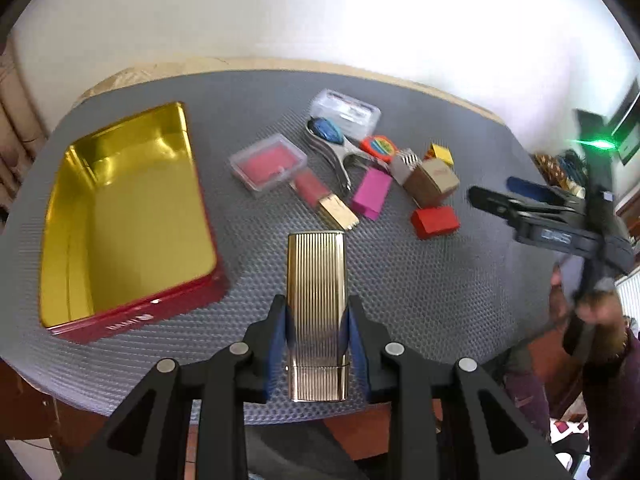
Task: Organize rigid objects
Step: 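Carry the gold case to the tin with the left tool while the right tool grasps the tan MARUBI box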
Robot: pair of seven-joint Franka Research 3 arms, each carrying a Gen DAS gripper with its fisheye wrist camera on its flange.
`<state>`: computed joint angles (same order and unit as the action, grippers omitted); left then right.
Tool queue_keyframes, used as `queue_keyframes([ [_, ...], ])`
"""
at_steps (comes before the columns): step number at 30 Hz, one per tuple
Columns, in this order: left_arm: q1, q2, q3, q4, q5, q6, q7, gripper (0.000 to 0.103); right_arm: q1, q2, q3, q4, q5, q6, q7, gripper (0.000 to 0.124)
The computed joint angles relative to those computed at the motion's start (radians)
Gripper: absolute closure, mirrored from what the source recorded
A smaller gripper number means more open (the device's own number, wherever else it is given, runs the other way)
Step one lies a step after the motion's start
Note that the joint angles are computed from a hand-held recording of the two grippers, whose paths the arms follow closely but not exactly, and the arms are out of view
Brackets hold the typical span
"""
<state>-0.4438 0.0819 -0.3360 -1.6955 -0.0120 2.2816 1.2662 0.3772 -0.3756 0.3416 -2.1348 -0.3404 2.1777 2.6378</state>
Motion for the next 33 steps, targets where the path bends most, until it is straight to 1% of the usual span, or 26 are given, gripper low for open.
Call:
queue_keyframes([
  [2,0.005,-0.012,0.004,-0.002,-0.001,0.0,-0.006,0.074,-0.007,0.027,-0.011,0.013,0.002,0.004,-0.005,0.021],
  [6,0.017,-0.03,0.014,-0.009,-0.006,0.016,-0.009,0.074,-0.007,0.061,-0.024,0.033,-0.004,-0.015,-0.021,0.021],
  [9,0.025,-0.04,0.019,-0.012,-0.002,0.015,-0.013,0.074,0.0,0.105,-0.038,0.061,-0.002,-0.044,-0.041,0.025],
  [12,0.031,-0.037,0.022,-0.009,0.003,0.018,-0.022,0.074,0.012,0.129,-0.064,0.063,0.019,-0.026,-0.066,0.028],
  [14,0.036,-0.035,0.024,-0.006,-0.01,0.016,-0.018,0.074,0.014,0.145,-0.069,0.074,0.013,-0.037,-0.071,0.028],
  [15,0.039,-0.035,0.025,-0.003,-0.012,0.007,-0.022,0.074,0.018,0.152,-0.078,0.077,0.029,-0.038,-0.083,0.039],
  [16,0.041,-0.031,0.027,0.003,-0.015,0.001,-0.026,0.074,0.025,0.153,-0.096,0.065,0.074,-0.016,-0.111,0.052],
  [17,0.043,-0.029,0.028,0.005,-0.015,0.002,-0.029,0.074,0.026,0.158,-0.103,0.065,0.095,-0.014,-0.121,0.081],
  [18,0.046,-0.028,0.029,0.008,-0.013,0.0,-0.032,0.074,0.025,0.16,-0.104,0.064,0.101,-0.021,-0.117,0.082],
  [20,0.05,-0.022,0.032,0.02,-0.002,-0.007,-0.041,0.074,0.024,0.143,-0.105,0.044,0.103,0.0,-0.115,0.082],
  [22,0.06,-0.017,0.039,0.033,0.003,-0.011,-0.045,0.074,0.019,0.112,-0.095,0.022,0.091,0.017,-0.085,0.082],
  [25,0.068,0.012,0.048,0.073,0.065,-0.035,-0.071,0.074,0.005,0.05,-0.07,-0.006,0.052,0.047,-0.03,0.082],
  [28,0.078,0.066,0.061,0.142,0.121,-0.081,-0.085,0.074,-0.01,0.0,-0.045,-0.019,0.034,0.073,0.004,0.082],
  [31,0.081,0.128,0.076,0.21,0.191,-0.107,-0.098,0.074,-0.022,-0.035,-0.019,-0.015,0.029,0.09,0.027,0.082],
  [33,0.09,0.179,0.085,0.266,0.205,-0.112,-0.096,0.074,-0.029,-0.041,-0.007,-0.004,0.027,0.105,0.034,0.082],
])
